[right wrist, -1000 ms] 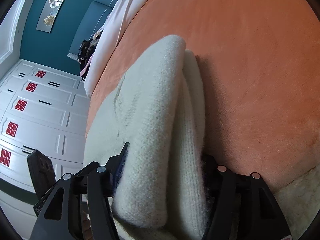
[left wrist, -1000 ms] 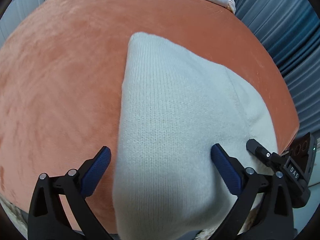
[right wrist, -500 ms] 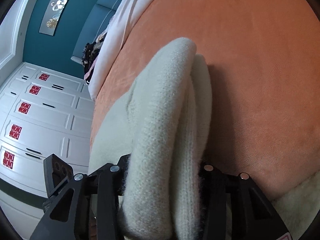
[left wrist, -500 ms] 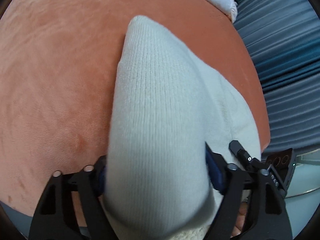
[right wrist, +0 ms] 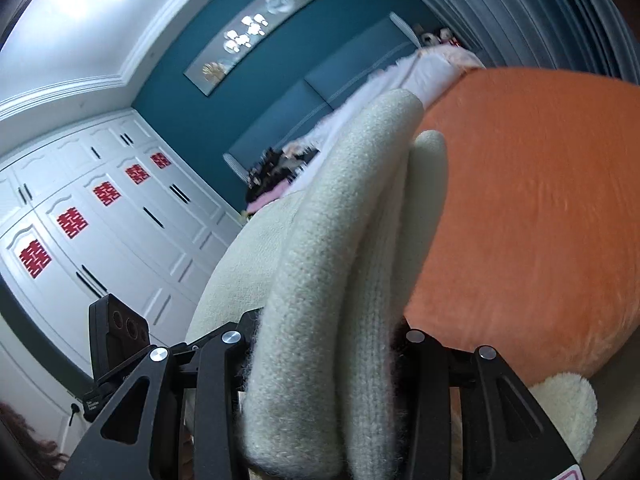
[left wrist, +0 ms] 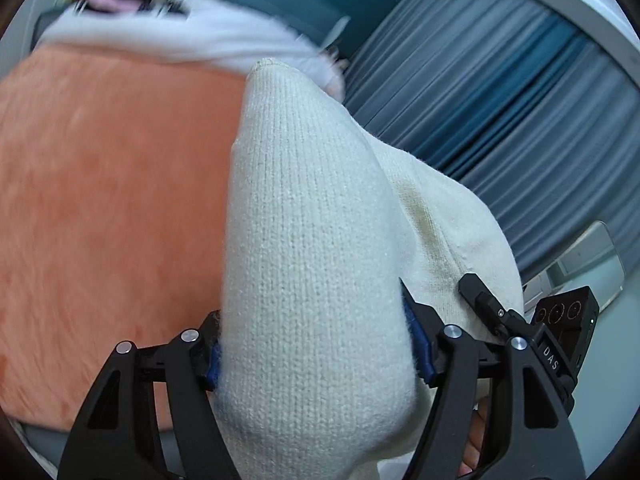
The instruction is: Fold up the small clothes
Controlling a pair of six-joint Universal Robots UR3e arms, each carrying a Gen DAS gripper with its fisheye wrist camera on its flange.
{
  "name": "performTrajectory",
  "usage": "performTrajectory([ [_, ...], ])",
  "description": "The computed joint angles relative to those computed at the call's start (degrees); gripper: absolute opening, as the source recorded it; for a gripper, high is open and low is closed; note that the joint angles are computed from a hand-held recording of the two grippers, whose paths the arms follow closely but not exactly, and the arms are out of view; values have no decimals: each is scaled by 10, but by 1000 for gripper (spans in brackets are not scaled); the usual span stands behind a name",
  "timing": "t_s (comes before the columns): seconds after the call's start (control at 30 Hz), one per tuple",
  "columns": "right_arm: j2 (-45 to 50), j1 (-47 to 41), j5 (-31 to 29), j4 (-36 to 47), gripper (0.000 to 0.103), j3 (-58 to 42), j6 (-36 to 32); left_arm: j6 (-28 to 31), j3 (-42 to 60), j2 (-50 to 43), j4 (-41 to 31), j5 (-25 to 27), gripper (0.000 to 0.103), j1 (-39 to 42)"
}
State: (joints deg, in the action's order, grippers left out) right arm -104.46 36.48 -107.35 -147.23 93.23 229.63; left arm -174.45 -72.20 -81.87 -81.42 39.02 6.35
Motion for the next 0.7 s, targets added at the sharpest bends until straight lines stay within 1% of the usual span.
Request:
performTrajectory([
  [0.03,21,22,-28,-2,39,-38,-11,-3,16,7,1,-12,67,10],
  [0.07,46,42,-53,-5,39,-81,-28,14,37,16,-20,-38,67,35],
  [0.1,73,60,-72,-7,39,-126,-47,47,74,20,-66,-68,67,66],
  [0.13,105,75,-89,-9,39,-176,-68,67,101,24,-98,-90,67,92],
  [0.2,153,97,-106,-20,39,-251,-107,144,168,30,-195,-148,67,164],
  [0.27,207,104,-99,-32,40,-330,-141,183,232,21,-257,-180,67,215],
  [0.3,239,102,-89,-30,40,-376,-151,194,246,23,-271,-191,67,237],
  [0.33,259,97,-73,-35,41,-402,-156,226,270,20,-308,-202,67,264],
  [0.37,265,88,-55,-45,41,-403,-157,263,296,14,-355,-209,68,288],
  [0.4,279,80,-34,-52,42,-409,-156,267,305,7,-359,-199,68,299],
  [0.43,289,71,-13,-55,43,-410,-148,265,296,4,-345,-183,69,303],
  [0.47,302,56,16,-61,44,-405,-132,228,276,-5,-289,-161,69,288],
  [0.5,297,51,35,-69,45,-378,-117,205,235,-6,-239,-141,70,278],
  [0.53,309,40,61,-71,46,-373,-103,211,181,8,-222,-127,70,284],
  [0.6,327,23,99,-105,49,-314,-72,231,61,35,-177,-93,71,301],
  [0.63,338,15,114,-124,52,-273,-64,225,1,24,-133,-54,72,287],
  [0.67,349,9,125,-132,55,-231,-53,195,-59,13,-55,-8,72,264],
  [0.7,368,-1,152,-133,58,-202,-40,164,-119,-2,15,47,72,244],
])
